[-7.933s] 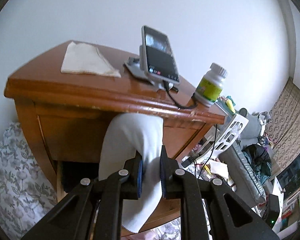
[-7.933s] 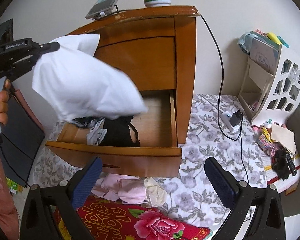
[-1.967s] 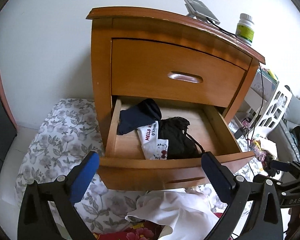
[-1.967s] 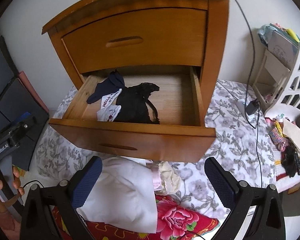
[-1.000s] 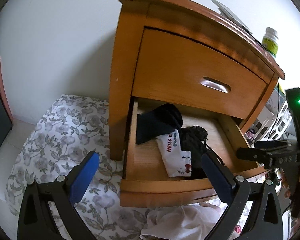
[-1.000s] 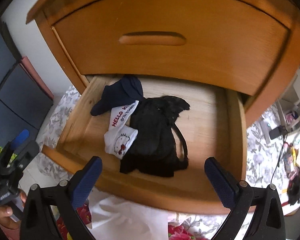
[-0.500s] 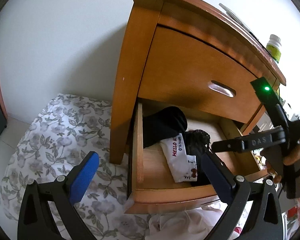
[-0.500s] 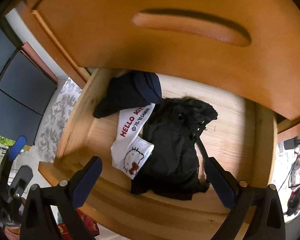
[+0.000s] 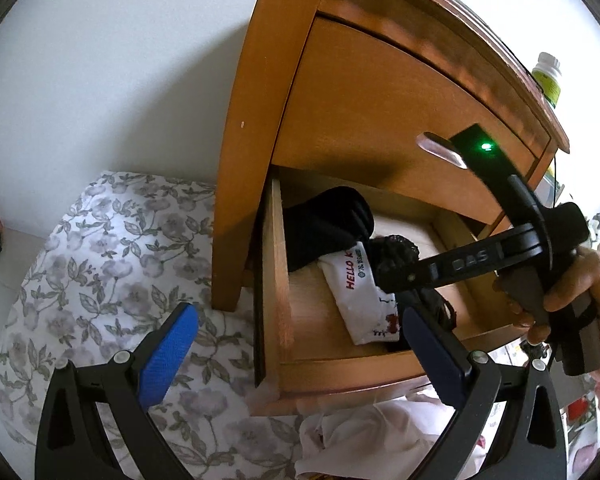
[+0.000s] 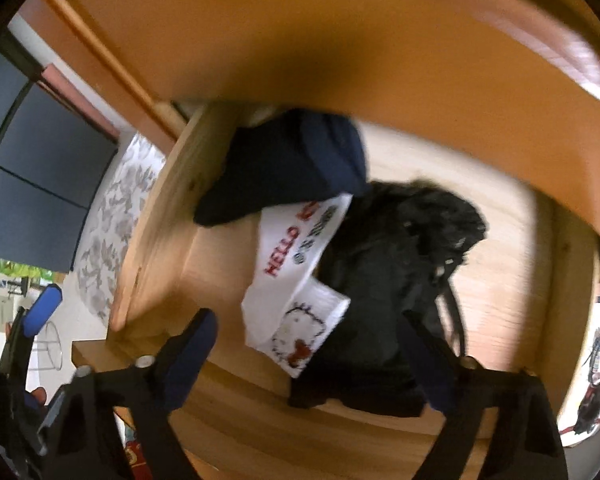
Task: Organize soft objects
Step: 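Close the right tool on the white Hello Kitty sock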
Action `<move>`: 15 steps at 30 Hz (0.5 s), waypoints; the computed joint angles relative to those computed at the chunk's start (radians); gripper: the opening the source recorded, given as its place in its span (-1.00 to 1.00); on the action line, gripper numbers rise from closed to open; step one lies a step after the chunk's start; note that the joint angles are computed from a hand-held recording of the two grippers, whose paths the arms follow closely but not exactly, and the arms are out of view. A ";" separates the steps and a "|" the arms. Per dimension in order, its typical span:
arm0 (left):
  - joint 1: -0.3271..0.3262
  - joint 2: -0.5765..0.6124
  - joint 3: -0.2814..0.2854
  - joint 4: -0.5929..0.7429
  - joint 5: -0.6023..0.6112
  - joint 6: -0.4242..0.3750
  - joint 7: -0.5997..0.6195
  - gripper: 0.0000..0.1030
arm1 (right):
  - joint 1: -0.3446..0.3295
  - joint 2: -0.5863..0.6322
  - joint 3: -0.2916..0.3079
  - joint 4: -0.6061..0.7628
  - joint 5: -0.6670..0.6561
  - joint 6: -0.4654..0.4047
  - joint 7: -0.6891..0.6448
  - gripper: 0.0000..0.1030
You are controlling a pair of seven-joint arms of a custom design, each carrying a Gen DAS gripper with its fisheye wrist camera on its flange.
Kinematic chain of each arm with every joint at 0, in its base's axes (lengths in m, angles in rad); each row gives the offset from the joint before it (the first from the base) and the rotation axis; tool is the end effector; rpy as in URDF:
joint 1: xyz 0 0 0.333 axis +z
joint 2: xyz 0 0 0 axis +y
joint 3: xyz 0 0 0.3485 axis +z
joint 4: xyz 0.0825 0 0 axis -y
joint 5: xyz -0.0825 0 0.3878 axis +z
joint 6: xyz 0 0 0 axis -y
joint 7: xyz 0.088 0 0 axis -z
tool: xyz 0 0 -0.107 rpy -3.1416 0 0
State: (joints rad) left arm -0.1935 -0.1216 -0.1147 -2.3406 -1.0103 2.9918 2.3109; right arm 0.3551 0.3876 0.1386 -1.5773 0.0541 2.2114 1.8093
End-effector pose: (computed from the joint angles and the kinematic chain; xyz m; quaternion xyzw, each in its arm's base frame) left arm 0.5097 -0.1008 0.4793 -0.6099 0.6777 -0.3825 0.1499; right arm 0.6301 0.3247 0.4718 -0.7708 0.6229 -0.0061 0.1335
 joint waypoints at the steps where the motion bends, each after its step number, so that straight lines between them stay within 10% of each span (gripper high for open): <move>1: 0.000 -0.001 0.000 -0.002 0.002 0.003 0.004 0.98 | 0.000 0.014 0.004 0.016 0.004 -0.017 -0.006 0.61; 15: 0.009 0.008 0.004 0.010 -0.071 -0.019 0.077 0.98 | 0.020 0.147 0.000 0.176 0.027 -0.222 0.050 0.24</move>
State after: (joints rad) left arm -0.1846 -0.1132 -0.1110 -2.3307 -1.0813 2.9727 2.3875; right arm 0.3749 0.5347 0.1389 -1.4016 0.0815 1.9897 1.8591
